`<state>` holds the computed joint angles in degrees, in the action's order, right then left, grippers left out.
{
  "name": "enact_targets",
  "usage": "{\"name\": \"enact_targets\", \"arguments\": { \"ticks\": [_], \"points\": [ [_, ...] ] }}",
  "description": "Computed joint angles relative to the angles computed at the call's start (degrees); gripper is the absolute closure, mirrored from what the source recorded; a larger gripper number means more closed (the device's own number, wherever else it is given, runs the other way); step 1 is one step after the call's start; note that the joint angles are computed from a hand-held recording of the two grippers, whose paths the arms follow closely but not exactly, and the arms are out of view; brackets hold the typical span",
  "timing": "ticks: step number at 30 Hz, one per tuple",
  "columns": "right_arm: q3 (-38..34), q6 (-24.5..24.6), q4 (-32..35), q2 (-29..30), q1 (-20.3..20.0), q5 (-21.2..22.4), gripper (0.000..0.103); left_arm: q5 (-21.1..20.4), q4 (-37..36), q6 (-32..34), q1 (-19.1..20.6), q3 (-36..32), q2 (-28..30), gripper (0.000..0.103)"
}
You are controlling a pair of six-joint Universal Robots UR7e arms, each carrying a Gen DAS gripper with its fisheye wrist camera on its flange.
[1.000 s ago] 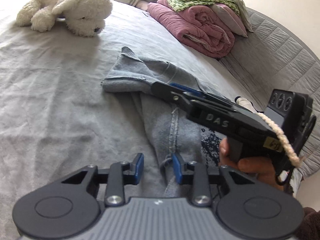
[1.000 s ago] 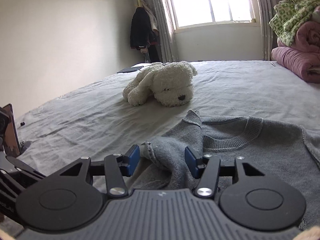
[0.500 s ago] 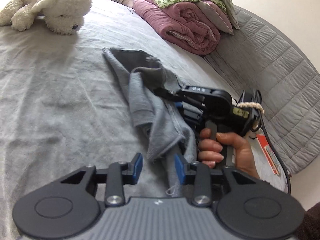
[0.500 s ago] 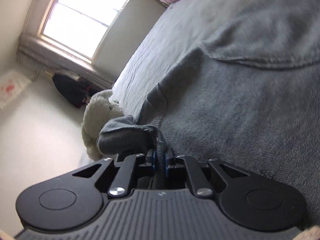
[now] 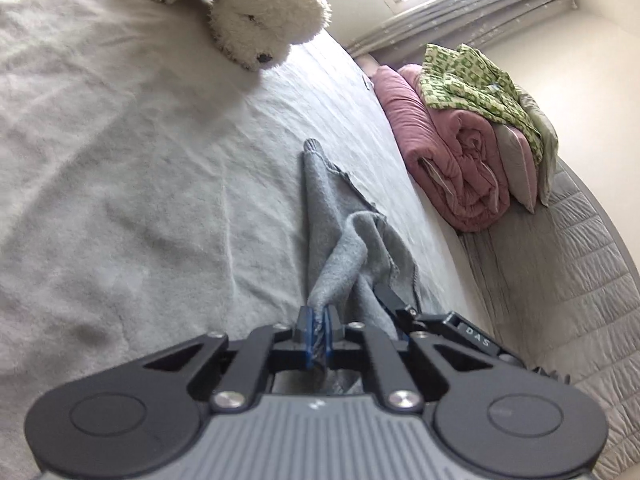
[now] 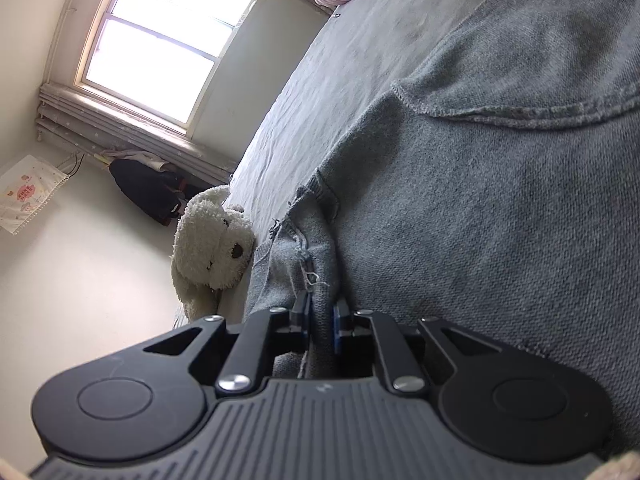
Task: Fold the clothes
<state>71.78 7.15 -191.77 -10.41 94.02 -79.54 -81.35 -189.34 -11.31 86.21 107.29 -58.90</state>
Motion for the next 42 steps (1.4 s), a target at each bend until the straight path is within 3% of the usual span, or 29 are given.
{"name": "enact_targets", "arguments": {
  "ticks": [3, 5, 7, 12, 17, 21, 25, 28, 30, 33, 36, 39, 42],
  "points": [
    [0.78, -1.64, -0.06, -0.38, -0.01, 2.28, 0.068, 7.15, -1.53, 2.04, -2.1, 0.68, -1.51, 0.099],
    [1.0, -3.6, 0.22, -0.67, -0.04, 4.46, 0.046, 11.12, -1.52, 4.47, -3.09, 0.49, -2.85, 0.099],
    [1.16, -5.42, 0.97, -0.8, 0.19, 5.63, 0.041, 14.81, -0.51, 6.88, -3.64, -0.13, -4.41, 0.099],
    [0.71, -8.76, 4.36, -0.8, 0.83, 6.38, 0.041, 26.04, 3.55, 11.75, -4.27, -3.83, -6.34, 0.099],
    [0.72, -12.03, 7.47, -1.24, 1.36, 7.98, 0.04, 39.74, 2.55, 19.77, -3.84, -9.48, -3.89, 0.099],
    [1.21, -15.61, 9.26, -1.55, 1.9, 7.83, 0.039, 45.89, -1.93, 25.61, -3.46, -11.3, -2.79, 0.101],
    [0.82, -17.71, 10.72, -1.38, 2.5, 5.85, 0.039, 49.17, -3.3, 26.78, -3.69, -11.52, -2.7, 0.101],
    [1.69, -18.73, 11.06, -1.89, 2.25, 5.29, 0.039, 54.77, -4.68, 31.13, -4.02, -13.2, -0.53, 0.102],
    [1.63, -18.87, 11.11, -1.88, 2.16, 5.28, 0.039, 54.07, -0.33, 27.45, -3.53, -12.45, -1.83, 0.1],
    [1.47, -18.82, 11.28, -1.78, 2.12, 5.15, 0.039, 48.72, 9.41, 16.15, -2.12, -10.55, -5.49, 0.092],
    [1.63, -18.93, 11.13, -1.84, 2.2, 5.03, 0.039, 46.87, 13.27, 10.33, -1.23, -9.94, -6.62, 0.075],
    [1.54, -18.75, 11.14, -1.79, 2.22, 5.14, 0.038, 46.77, 13.54, 8.73, -1.0, -9.13, -6.62, 0.072],
    [1.48, -18.78, 11.11, -1.71, 2.35, 4.95, 0.038, 48.67, 12.11, 11.63, -1.87, -8.62, -5.34, 0.073]
  ]
}}
